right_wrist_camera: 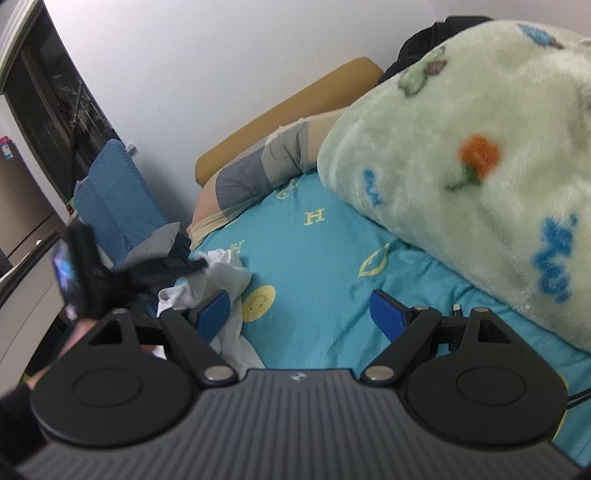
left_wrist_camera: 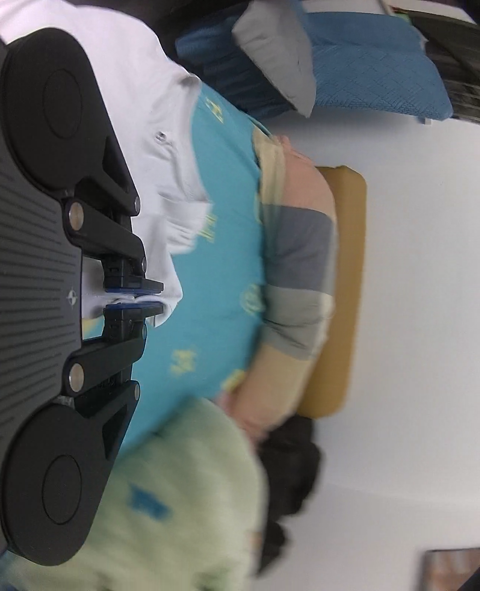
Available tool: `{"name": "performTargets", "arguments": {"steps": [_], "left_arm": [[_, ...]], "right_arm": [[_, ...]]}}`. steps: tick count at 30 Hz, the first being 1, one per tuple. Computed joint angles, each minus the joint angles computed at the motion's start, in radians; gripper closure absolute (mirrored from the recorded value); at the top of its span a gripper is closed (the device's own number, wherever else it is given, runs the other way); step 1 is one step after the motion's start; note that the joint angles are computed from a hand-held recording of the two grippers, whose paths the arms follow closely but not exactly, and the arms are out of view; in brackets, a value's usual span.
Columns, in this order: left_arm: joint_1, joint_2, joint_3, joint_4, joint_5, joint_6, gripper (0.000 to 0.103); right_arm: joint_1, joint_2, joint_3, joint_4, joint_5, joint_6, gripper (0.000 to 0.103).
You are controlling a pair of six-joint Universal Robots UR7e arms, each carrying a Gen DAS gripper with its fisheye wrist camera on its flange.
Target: Fold clothes
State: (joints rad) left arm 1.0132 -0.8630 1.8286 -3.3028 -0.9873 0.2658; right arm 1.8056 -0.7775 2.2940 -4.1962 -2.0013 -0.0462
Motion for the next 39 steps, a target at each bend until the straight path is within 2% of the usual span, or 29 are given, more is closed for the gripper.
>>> {"name": "performTargets", "arguments": {"steps": [6,9,11,14,16,18,21,23,26,28,29,31,33,34,35,39], "left_arm": [[-0.031,0.066,-0.153,0.124,-0.109,-0.135,0.099],[-0.044,0.127,-0.224,0.169,-0.168,-0.19,0.099],[-0.044,0.156,-0.257,0.182,-0.235,-0.217,0.099],[-0.037,0.152,-0.251,0.168,-0.309,-0.198,0.099],[-0.026,0.122,-0.225,0.153,-0.321,-0.185,0.099],[-0.005,0.058,-0.19,0.175,-0.281,-0.186,0.099],[0.021,-0.055,-0.121,0.184,-0.168,-0.129,0.099],[0.041,-0.114,-0.074,0.143,-0.048,-0.107,0.099],[0.071,-0.139,-0.029,0.092,0.215,-0.034,0.098],[0.1,-0.171,0.006,0.157,0.319,-0.101,0.099],[0.111,-0.197,0.033,0.202,0.348,-0.15,0.097],[0.112,-0.282,0.115,0.314,0.328,-0.252,0.092],[0.095,-0.367,0.206,0.386,0.294,-0.313,0.078],[0.076,-0.414,0.261,0.395,0.27,-0.327,0.066],[0.049,-0.464,0.321,0.406,0.252,-0.34,0.055],[-0.108,-0.652,0.511,0.56,0.231,-0.448,0.04]], "right_arm": [[0.018,0.014,-0.016,-0.027,-0.056,-0.02,0.019],[-0.002,0.004,-0.006,-0.023,-0.046,0.014,0.019],[-0.018,0.008,-0.002,-0.056,-0.04,0.014,0.019],[-0.03,0.015,-0.011,-0.066,-0.084,0.012,0.018],[-0.047,0.01,-0.004,-0.056,-0.07,0.047,0.018],[-0.053,0.011,-0.004,-0.051,-0.055,0.055,0.018],[-0.044,0.019,-0.006,-0.053,-0.05,0.024,0.019],[-0.035,0.024,-0.007,-0.056,-0.048,-0.003,0.019],[-0.02,0.034,-0.009,-0.065,-0.049,-0.045,0.019],[-0.012,0.042,-0.012,-0.073,-0.048,-0.077,0.019],[-0.007,0.045,-0.011,-0.073,-0.049,-0.09,0.019],[-0.004,0.031,0.004,-0.035,-0.033,-0.088,0.019],[0.0,0.017,0.019,0.004,-0.017,-0.087,0.019],[0.004,0.01,0.025,0.025,-0.013,-0.091,0.019],[0.018,0.0,0.031,0.05,-0.024,-0.11,0.019],[0.083,-0.031,0.061,0.118,-0.076,-0.173,0.019]]}}
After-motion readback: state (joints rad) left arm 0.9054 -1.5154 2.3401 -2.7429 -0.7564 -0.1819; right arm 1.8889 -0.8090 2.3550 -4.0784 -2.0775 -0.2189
